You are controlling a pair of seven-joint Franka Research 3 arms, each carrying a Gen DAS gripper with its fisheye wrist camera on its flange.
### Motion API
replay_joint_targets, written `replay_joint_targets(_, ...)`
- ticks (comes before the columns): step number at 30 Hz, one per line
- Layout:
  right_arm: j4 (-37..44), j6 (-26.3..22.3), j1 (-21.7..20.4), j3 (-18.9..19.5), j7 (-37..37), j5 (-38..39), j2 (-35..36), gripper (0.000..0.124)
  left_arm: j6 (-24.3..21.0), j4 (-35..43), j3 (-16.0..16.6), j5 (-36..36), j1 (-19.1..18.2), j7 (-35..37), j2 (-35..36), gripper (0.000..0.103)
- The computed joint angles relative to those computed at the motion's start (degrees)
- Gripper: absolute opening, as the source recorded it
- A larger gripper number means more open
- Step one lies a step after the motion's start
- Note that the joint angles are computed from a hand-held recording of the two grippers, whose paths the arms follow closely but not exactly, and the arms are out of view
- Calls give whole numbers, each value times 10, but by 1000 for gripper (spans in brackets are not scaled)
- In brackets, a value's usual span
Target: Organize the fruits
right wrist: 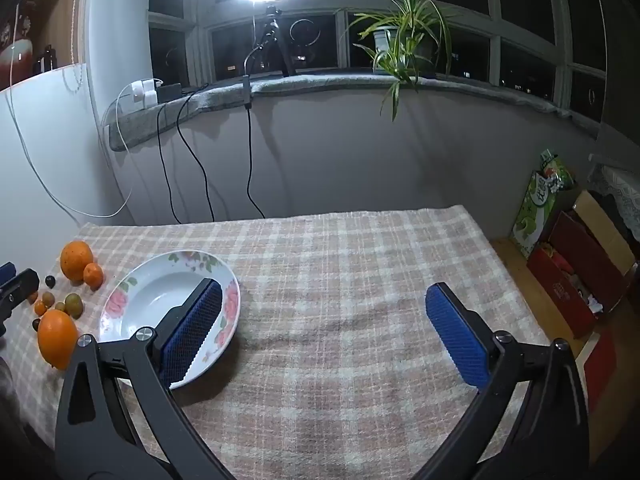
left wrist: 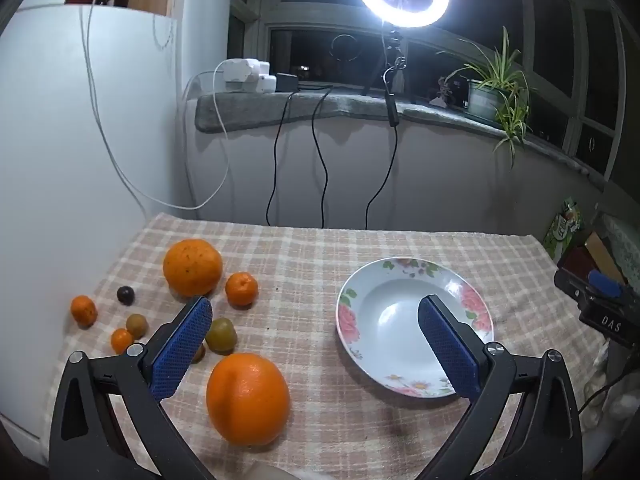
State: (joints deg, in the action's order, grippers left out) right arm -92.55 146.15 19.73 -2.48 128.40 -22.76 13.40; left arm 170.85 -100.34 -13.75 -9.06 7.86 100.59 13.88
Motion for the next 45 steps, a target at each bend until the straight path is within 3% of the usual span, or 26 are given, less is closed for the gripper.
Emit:
replay_joint_targets(2, 4, -4, 1, 1, -1, -1, 1, 103, -13, 6, -23, -42, 21, 32, 4, 102)
replay_joint_targets(8, -4, 5, 0, 3, 3, 4, 0, 103, -12, 5, 10, -10, -3, -11, 4, 102)
replay_joint_targets(45, 2, 14, 10, 3, -34, 25, 7, 103, -13, 5, -6, -37, 10, 19, 1, 102)
